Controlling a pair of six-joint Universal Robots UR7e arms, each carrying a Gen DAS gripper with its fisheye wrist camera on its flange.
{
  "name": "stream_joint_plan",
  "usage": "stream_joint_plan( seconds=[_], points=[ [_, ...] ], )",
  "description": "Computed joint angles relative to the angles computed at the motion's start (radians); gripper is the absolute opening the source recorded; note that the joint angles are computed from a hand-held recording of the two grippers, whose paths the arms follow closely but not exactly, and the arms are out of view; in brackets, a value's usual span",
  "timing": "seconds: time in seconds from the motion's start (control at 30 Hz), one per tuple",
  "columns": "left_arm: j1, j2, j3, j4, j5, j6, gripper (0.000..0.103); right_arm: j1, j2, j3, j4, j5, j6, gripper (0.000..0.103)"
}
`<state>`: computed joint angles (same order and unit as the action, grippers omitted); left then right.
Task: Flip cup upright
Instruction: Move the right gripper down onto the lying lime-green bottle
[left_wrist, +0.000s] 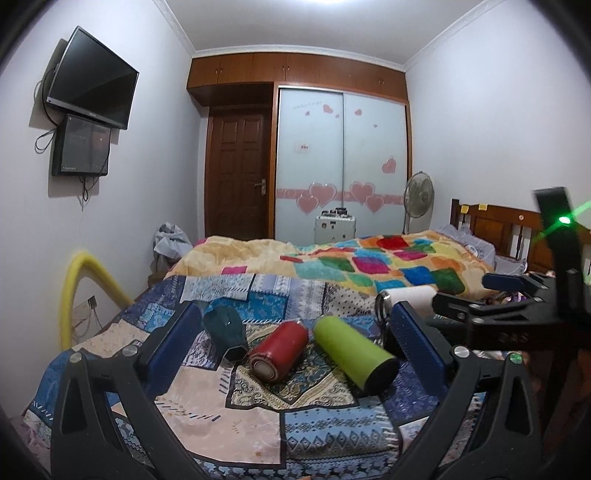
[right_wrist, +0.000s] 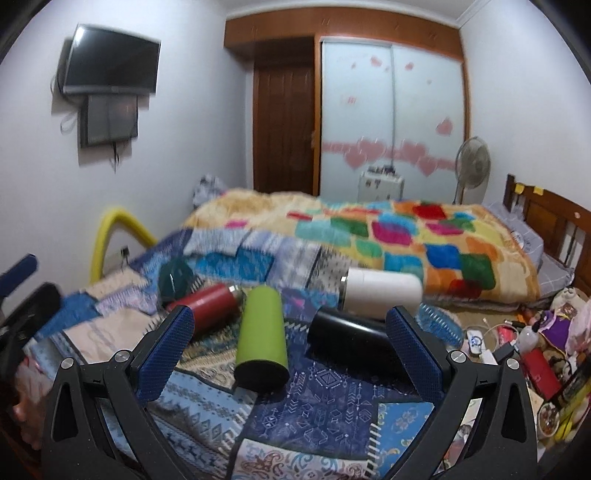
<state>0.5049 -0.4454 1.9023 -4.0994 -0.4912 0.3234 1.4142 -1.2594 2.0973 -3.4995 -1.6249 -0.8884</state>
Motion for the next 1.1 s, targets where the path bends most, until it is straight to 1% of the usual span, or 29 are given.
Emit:
stream_joint_plan(
  seconds=[0.17, 0.4, 0.47, 0.67, 0.77, 0.9, 1.0, 1.07, 1.1],
  points=[
    [0.045, 0.006, -0.004, 0.040, -0.019, -0.033, 0.103, 0.033, 0.081, -0.116, 0.158, -0.116, -0.026, 0.103],
    [0.093, 0.011, -0.007, 0.092, -0.047, -0.069, 0.103, 0.067, 0.176, -0.257, 0.349, -0.245, -0.042, 0.102],
    [0.101, 0.014, -0.008, 0.091, -0.051, -0.064, 0.103, 0.073, 0.202, -0.310, 0.445, -0.280, -0.021, 0.101],
    [0.108, 0.020, -0.007, 0.077, -0.049, -0.054, 0.103, 0.079, 0.274, -0.451, 0.708, -0.362, 0.072, 0.086],
    [0.114, 0.021, -0.008, 0.080, -0.047, -0.055, 0.103, 0.078, 0.298, -0.490, 0.785, -0.386, 0.105, 0.080],
    [0.119, 0.016, -0.002, 0.083, -0.046, -0.065, 0.103, 0.080, 0.318, -0.516, 0.831, -0.412, 0.128, 0.080],
    [0.123, 0.013, 0.001, 0.083, -0.044, -0.069, 0.103, 0.081, 0.334, -0.540, 0.886, -0.440, 0.141, 0.078],
    [0.126, 0.012, 0.001, 0.083, -0.043, -0.072, 0.103, 0.079, 0.343, -0.554, 0.931, -0.459, 0.166, 0.075],
    [0.127, 0.014, -0.001, 0.083, -0.042, -0.073, 0.103, 0.078, 0.348, -0.563, 0.942, -0.464, 0.171, 0.070]
  ],
)
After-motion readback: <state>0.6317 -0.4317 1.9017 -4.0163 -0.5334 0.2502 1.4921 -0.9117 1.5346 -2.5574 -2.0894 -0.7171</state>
